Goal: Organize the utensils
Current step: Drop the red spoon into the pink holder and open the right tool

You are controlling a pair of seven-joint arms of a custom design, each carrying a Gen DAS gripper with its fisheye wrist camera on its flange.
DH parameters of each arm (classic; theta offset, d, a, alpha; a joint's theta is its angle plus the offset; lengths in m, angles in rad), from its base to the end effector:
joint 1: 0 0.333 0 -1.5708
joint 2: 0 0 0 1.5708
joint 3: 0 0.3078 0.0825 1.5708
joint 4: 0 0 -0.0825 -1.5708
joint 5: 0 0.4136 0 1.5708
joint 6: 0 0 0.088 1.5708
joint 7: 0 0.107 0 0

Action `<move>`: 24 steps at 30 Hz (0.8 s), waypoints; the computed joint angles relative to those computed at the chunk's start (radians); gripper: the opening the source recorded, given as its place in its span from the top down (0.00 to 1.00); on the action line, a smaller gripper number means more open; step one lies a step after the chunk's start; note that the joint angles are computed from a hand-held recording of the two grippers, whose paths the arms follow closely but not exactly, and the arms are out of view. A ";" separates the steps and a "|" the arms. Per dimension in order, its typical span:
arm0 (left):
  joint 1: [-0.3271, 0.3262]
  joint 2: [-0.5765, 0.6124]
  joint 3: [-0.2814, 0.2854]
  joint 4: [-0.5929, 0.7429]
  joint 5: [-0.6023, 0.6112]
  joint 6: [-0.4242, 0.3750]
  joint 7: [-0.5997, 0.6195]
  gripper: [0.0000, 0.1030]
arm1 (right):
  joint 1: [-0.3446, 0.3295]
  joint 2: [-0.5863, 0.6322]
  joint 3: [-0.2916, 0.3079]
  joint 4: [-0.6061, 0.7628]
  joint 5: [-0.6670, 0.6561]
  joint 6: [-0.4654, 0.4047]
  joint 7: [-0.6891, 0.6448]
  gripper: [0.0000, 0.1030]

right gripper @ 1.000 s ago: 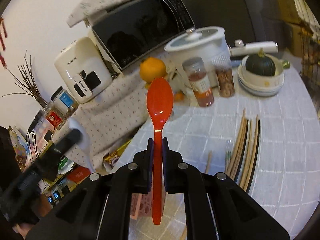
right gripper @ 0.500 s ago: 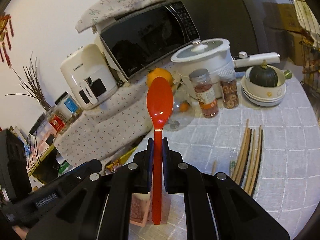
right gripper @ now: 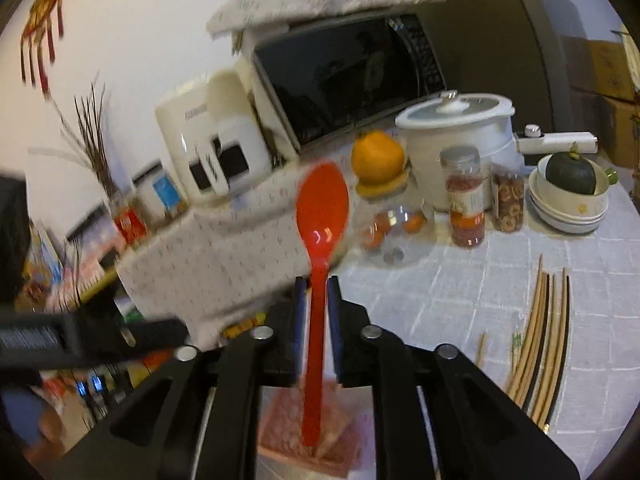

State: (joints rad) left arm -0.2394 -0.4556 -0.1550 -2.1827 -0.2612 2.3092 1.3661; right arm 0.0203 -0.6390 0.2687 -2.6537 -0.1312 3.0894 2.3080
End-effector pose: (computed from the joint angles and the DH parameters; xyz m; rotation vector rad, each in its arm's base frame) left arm 0.4497 -0.2055 0.6191 -1.9656 2.1203 -0.8790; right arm 0.4085 0.1444 0.5401 -1.2846 1.7047 -0.6088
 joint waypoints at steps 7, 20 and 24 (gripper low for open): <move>-0.020 -0.022 -0.003 0.001 -0.014 -0.005 0.023 0.28 | 0.079 -0.098 -0.107 -0.008 0.028 -0.157 -0.062 0.50; -0.170 -0.025 -0.098 0.011 0.017 0.009 0.167 0.28 | -0.025 -0.240 -0.323 0.057 0.106 -0.741 -0.245 0.47; -0.190 0.059 -0.145 0.054 0.067 -0.030 0.157 0.30 | -0.062 -0.246 -0.360 0.046 0.155 -0.796 -0.268 0.47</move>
